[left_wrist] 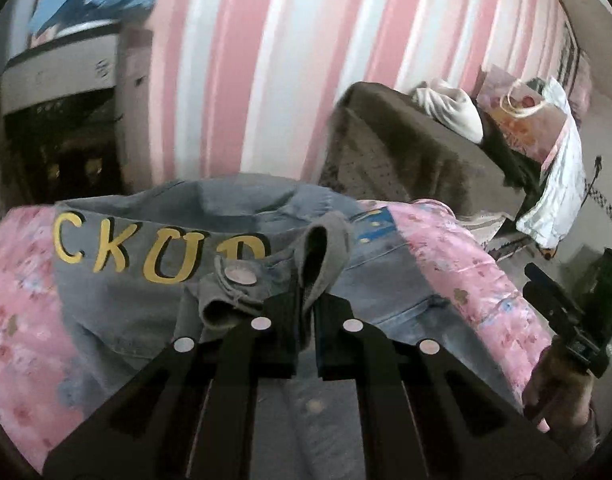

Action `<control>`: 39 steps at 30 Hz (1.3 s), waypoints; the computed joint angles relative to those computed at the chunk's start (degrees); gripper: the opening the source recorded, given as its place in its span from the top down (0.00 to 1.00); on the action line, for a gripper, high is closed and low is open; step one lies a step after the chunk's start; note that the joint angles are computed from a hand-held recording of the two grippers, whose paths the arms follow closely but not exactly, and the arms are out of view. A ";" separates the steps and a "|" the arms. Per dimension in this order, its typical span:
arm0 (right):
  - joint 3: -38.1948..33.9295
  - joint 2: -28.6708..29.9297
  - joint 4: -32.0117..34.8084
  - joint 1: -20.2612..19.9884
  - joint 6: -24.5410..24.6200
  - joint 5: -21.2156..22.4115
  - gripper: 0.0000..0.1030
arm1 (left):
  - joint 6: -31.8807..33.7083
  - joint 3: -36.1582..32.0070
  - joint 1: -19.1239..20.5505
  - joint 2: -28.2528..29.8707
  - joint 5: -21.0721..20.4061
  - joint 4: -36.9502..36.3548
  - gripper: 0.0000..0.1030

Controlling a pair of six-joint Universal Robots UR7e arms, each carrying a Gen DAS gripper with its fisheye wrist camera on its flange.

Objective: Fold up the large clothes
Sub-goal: 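Grasp the jacket side with the left tool and fold it toward the middle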

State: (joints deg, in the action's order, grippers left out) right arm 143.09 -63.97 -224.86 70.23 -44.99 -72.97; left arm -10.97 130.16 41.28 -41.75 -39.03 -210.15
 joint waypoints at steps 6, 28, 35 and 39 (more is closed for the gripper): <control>-1.00 -0.19 2.35 -0.52 -0.49 -1.33 0.02 | 0.72 -8.49 2.85 9.74 -3.67 -4.04 0.97; -2.47 5.06 -5.54 -1.45 -5.16 -4.13 0.02 | -4.82 1.95 -6.66 10.41 16.28 -15.72 0.03; -1.76 0.85 1.95 1.70 -0.79 -5.74 0.02 | -1.08 11.01 -0.98 -0.72 18.63 -19.17 0.03; -2.89 3.33 0.39 7.57 1.51 -13.60 0.02 | 7.50 8.65 6.19 -3.93 14.77 -18.18 0.03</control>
